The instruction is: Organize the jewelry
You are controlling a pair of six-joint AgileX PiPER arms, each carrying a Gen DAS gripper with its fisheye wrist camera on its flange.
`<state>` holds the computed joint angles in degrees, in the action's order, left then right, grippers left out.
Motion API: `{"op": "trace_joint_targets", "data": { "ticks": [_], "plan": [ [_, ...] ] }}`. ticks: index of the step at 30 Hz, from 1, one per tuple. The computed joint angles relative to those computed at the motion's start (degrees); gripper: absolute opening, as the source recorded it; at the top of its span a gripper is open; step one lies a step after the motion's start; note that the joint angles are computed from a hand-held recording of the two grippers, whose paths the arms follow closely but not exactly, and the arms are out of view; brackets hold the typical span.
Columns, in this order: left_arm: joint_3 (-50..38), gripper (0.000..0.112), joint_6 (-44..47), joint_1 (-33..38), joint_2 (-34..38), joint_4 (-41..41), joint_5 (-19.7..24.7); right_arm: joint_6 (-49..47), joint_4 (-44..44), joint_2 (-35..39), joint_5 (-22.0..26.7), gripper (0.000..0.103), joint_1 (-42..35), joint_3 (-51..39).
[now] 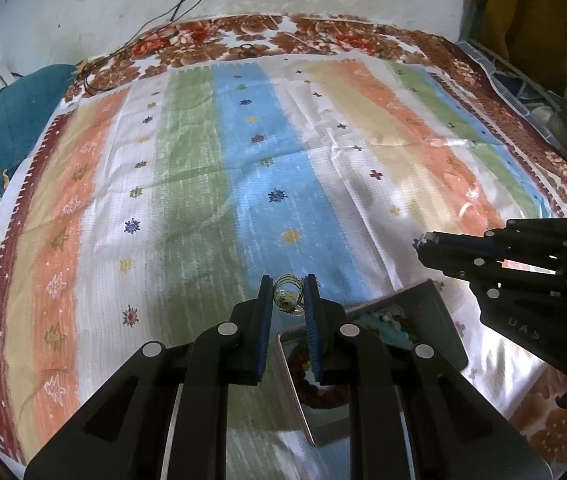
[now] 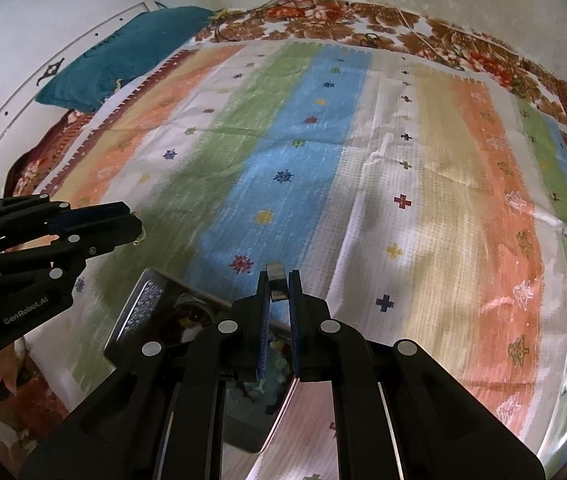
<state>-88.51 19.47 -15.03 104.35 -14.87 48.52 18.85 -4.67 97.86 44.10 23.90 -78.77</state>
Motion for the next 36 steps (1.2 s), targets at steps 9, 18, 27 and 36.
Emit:
{"op": "trace_joint_targets", "data": {
  "ticks": [9,18,27,36],
  "plan": [
    [3.61,0.015,2.01,0.68,-3.67,-2.34,-0.09,3.16,-3.9,-3.43,-0.32,0.01,2.82,3.27],
    [5.81,0.015,3.34,-0.12,-5.55,-2.8,0.24,2.05,-1.94,-5.36,-0.92,0.01,3.7,5.17],
    [6.83,0.039,3.98,0.64,-6.14,-3.77,0.78,2.6,-1.73,-7.23,-1.33,0.044,4.09,7.5],
    [11.03,0.054,8.03,3.94,-9.11,-7.57,0.19,3.88,-2.35,-9.37,-2.14,0.05,3.65,10.77]
  ]
}}
